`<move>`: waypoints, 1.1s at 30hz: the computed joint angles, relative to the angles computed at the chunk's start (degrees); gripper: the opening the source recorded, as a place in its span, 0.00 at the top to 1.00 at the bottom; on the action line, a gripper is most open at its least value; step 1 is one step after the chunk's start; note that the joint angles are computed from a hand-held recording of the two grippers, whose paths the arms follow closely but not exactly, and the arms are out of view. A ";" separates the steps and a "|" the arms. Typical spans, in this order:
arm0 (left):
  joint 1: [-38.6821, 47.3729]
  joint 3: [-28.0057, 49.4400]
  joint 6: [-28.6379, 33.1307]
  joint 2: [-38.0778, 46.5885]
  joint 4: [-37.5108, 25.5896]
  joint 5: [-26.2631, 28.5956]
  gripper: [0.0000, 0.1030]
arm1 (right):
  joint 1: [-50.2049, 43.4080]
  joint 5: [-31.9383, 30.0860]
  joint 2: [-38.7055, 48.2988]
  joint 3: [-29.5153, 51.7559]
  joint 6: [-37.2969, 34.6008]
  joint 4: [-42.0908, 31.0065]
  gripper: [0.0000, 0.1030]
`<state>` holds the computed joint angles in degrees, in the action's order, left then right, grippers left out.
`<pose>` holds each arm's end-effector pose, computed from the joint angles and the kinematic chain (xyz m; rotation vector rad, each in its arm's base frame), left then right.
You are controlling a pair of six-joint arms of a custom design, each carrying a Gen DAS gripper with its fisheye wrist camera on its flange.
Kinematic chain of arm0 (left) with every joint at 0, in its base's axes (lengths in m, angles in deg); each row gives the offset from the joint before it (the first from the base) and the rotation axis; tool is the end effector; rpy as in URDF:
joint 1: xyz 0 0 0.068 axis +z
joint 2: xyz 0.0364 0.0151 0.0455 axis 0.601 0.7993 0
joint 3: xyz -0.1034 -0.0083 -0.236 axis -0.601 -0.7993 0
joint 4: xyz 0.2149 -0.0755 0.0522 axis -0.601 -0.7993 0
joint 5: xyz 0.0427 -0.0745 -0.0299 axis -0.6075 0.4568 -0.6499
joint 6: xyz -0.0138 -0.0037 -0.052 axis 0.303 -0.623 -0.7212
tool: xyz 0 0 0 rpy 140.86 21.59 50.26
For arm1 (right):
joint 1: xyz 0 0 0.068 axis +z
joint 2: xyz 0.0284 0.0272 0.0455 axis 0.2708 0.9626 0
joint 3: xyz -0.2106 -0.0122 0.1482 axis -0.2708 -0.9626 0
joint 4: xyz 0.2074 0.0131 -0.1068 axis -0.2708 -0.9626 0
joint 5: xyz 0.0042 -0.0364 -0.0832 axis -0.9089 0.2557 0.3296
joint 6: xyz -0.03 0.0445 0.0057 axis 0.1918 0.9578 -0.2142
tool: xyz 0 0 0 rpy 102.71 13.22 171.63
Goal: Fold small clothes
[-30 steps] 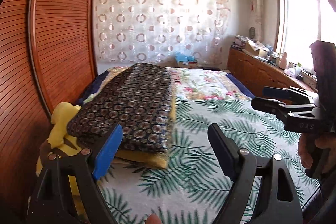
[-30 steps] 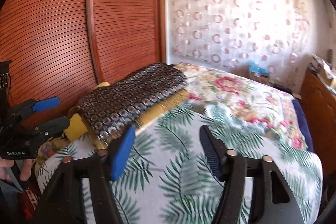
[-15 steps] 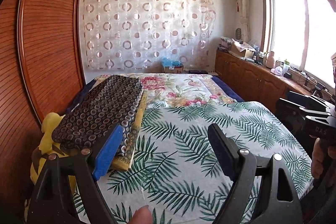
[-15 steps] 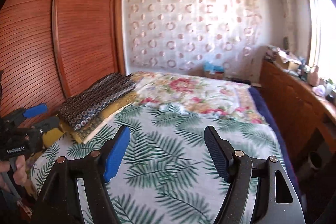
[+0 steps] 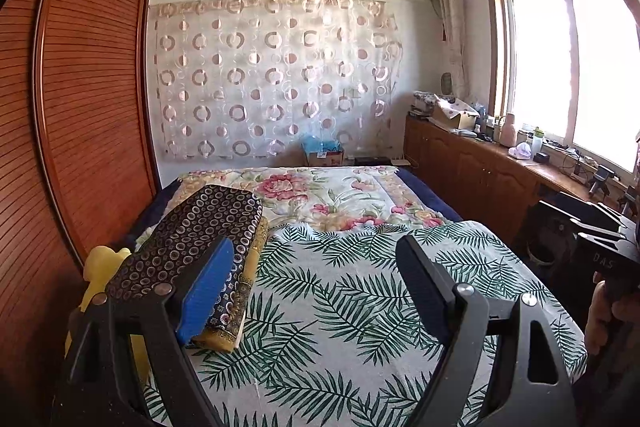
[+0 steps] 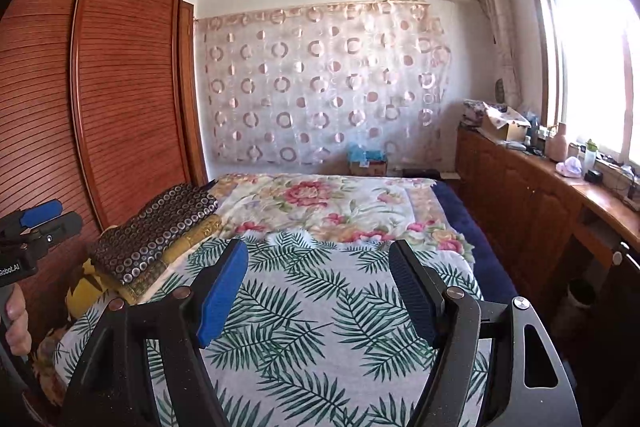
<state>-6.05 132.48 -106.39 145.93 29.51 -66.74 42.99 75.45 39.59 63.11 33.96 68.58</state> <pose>0.2062 -0.1557 0.2990 -0.2096 1.9355 0.0974 0.2555 0.1327 0.3028 -0.4504 1.8310 0.3594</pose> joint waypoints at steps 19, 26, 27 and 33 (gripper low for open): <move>0.12 1.09 -0.46 0.39 -1.41 0.01 0.19 | -0.67 -0.18 2.24 -0.77 0.33 3.30 0.27; 0.31 1.19 -0.18 0.45 -1.23 -0.07 0.19 | -2.21 -1.95 1.19 -1.81 -0.29 3.39 0.27; 0.37 1.12 -0.16 0.45 -1.12 -0.07 0.19 | -2.32 -1.97 1.23 -1.69 -0.36 3.32 0.27; 0.27 1.08 -0.33 0.60 -1.10 -0.10 0.19 | -3.13 -2.96 1.58 -1.55 -0.95 3.62 0.27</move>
<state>-5.78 133.56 -106.72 146.53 28.42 -66.84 39.87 72.50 41.17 61.56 33.01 72.20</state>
